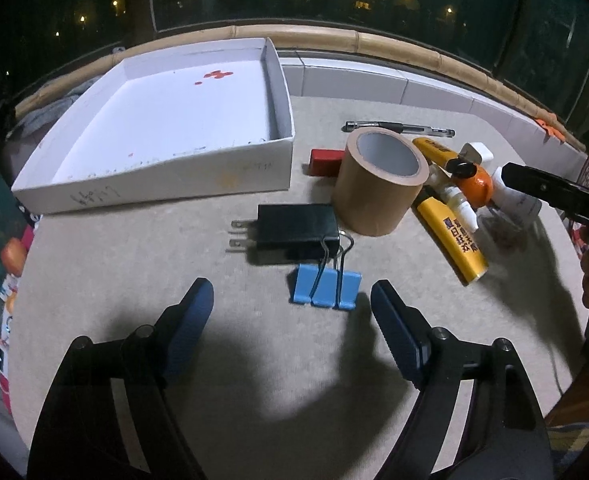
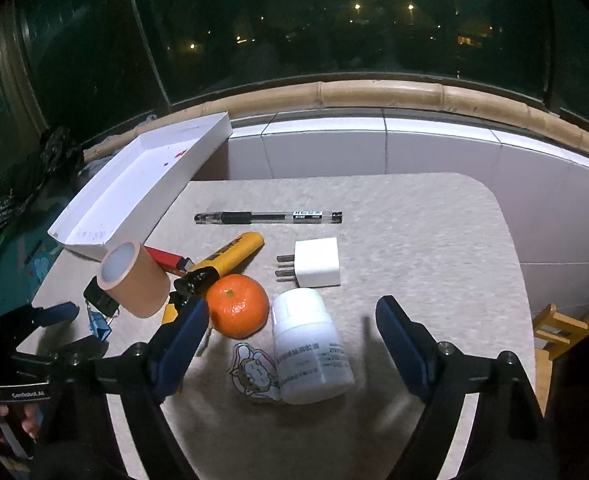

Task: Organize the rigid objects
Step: 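Grasp the blue binder clip with the left tool while the right tool grasps the white pill bottle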

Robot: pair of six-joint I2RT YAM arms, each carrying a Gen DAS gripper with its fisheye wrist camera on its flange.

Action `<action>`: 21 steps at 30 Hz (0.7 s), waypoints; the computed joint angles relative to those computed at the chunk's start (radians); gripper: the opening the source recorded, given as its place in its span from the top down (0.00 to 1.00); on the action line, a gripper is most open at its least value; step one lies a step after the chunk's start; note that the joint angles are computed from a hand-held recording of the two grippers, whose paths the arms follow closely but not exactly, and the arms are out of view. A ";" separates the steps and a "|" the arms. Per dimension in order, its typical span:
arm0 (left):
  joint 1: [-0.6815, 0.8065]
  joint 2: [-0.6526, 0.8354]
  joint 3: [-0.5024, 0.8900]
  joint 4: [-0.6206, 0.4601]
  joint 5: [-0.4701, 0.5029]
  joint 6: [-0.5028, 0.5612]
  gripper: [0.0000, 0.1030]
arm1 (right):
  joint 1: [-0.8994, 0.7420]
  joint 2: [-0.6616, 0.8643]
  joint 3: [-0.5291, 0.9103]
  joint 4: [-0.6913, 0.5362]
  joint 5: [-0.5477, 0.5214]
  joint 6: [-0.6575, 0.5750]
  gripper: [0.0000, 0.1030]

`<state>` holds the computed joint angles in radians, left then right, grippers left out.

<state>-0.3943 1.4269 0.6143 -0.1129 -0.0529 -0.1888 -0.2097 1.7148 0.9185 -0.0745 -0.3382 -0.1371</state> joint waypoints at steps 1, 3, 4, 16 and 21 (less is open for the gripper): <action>-0.001 0.011 0.006 0.003 0.000 0.002 0.21 | 0.003 0.009 0.007 -0.003 -0.001 -0.003 0.29; -0.005 0.022 0.009 0.009 -0.010 0.006 0.24 | 0.008 0.026 0.022 -0.015 -0.001 -0.010 0.32; -0.012 0.024 0.010 0.011 -0.022 0.011 0.27 | 0.010 0.031 0.025 -0.016 0.001 -0.013 0.33; -0.019 0.005 -0.015 0.032 -0.037 0.012 0.47 | -0.021 0.023 0.017 -0.041 -0.037 -0.009 0.39; -0.006 -0.010 -0.027 0.045 -0.014 0.016 0.67 | -0.033 0.041 0.014 -0.059 -0.048 -0.024 0.61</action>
